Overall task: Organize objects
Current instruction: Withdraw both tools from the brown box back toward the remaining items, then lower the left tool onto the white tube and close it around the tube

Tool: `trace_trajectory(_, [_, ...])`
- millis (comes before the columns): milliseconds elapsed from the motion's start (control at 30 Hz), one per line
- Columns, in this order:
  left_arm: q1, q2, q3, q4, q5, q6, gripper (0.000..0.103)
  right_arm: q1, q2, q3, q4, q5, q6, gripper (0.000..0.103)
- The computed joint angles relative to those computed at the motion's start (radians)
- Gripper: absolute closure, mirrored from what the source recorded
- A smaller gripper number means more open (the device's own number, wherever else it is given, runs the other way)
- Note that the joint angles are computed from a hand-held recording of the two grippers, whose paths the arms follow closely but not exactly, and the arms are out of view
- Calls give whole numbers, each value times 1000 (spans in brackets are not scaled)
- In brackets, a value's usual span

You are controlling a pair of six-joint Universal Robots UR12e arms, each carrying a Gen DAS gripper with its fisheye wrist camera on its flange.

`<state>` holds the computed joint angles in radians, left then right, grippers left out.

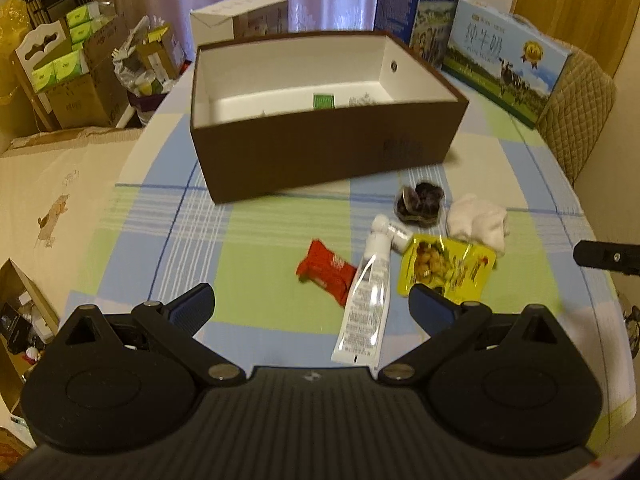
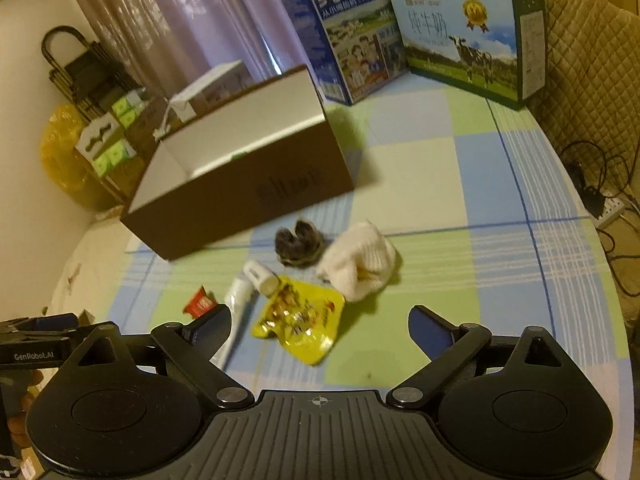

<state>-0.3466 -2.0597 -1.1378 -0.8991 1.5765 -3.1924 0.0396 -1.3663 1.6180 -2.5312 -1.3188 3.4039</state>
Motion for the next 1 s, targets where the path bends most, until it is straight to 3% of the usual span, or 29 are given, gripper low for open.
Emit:
trace_trajectory(333, [0, -5, -20, -7, -59, 38, 2, -7, -5, 11, 61, 1, -6, 10])
trace_trajectory(533, [-3, -13, -36, 44, -102, 96, 15, -14, -12, 24, 62, -12, 24, 10])
trace_trajectory(833, [-11, -48, -10, 53, -159, 170, 31, -23, -21, 33, 79, -39, 52, 11])
trace_trajectory(1000, [-14, -83, 23, 51, -179, 207, 45, -29, -22, 36, 84, -38, 62, 11])
